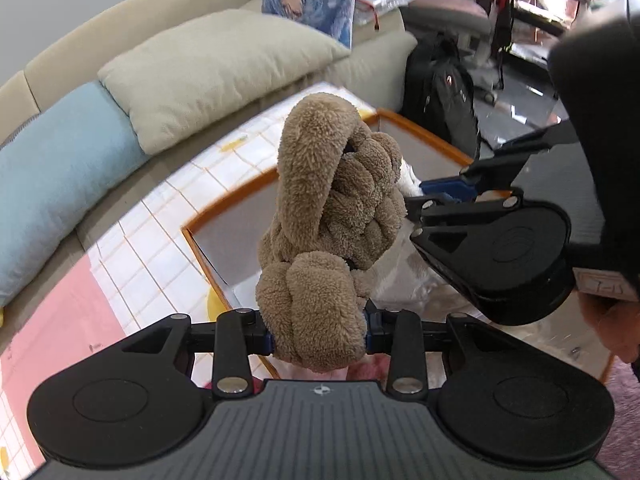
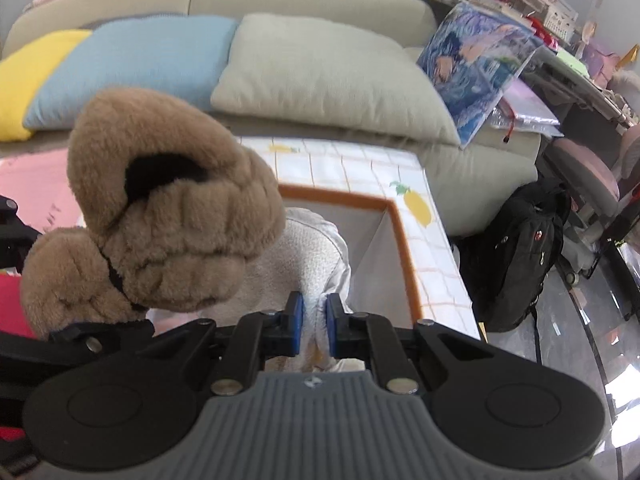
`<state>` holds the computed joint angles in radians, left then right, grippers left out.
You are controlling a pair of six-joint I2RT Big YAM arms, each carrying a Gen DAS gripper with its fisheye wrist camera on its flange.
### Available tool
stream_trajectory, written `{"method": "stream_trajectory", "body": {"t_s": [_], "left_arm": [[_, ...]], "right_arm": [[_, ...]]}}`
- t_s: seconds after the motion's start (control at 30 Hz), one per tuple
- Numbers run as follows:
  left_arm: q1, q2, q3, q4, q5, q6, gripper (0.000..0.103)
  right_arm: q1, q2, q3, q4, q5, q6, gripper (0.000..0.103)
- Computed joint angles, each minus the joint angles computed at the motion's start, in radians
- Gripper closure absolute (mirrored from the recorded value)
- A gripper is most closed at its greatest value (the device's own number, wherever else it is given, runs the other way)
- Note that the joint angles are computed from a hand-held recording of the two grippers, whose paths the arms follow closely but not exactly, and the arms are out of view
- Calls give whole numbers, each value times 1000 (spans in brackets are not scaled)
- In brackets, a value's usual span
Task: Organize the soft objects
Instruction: 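Lower both items into the cardboard box and open both tools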
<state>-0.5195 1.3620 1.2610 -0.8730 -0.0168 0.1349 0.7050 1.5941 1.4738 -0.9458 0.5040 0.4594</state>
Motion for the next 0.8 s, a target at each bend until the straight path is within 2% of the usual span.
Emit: {"method": "stream_trajectory", "body": {"t_s": [0.13, 0.2, 0.3, 0.37, 0.4, 0.47, 0.57, 0.67, 0.8], "left_arm": [[-1, 16, -3, -6, -13, -12, 60], [-5, 15, -9, -1, -28, 0, 59], [-9, 11, -15, 9, -26, 11, 51], [-11, 9, -18, 12, -27, 17, 48], [-9, 9, -18, 12, -23, 22, 45], [-3, 6, -19, 12, 3, 36, 31], [0, 2, -17, 19, 9, 44, 27], [4, -10, -1, -12, 18, 31, 25], [12, -35, 29, -63, 42, 33, 23]], "right_arm": [[-1, 21, -7, 3, -2, -24, 90], [-1, 30, -5, -14, -2, -27, 85], [-4, 40, 1, -39, -8, -30, 77], [-5, 45, 5, -55, -11, -32, 75], [-6, 46, 9, -65, -20, -25, 66], [-10, 52, 21, -85, -27, -8, 55], [-9, 57, 35, -105, -29, -3, 53], [-7, 61, 58, -135, -22, -15, 50], [0, 61, 113, -211, -15, -17, 37]]}}
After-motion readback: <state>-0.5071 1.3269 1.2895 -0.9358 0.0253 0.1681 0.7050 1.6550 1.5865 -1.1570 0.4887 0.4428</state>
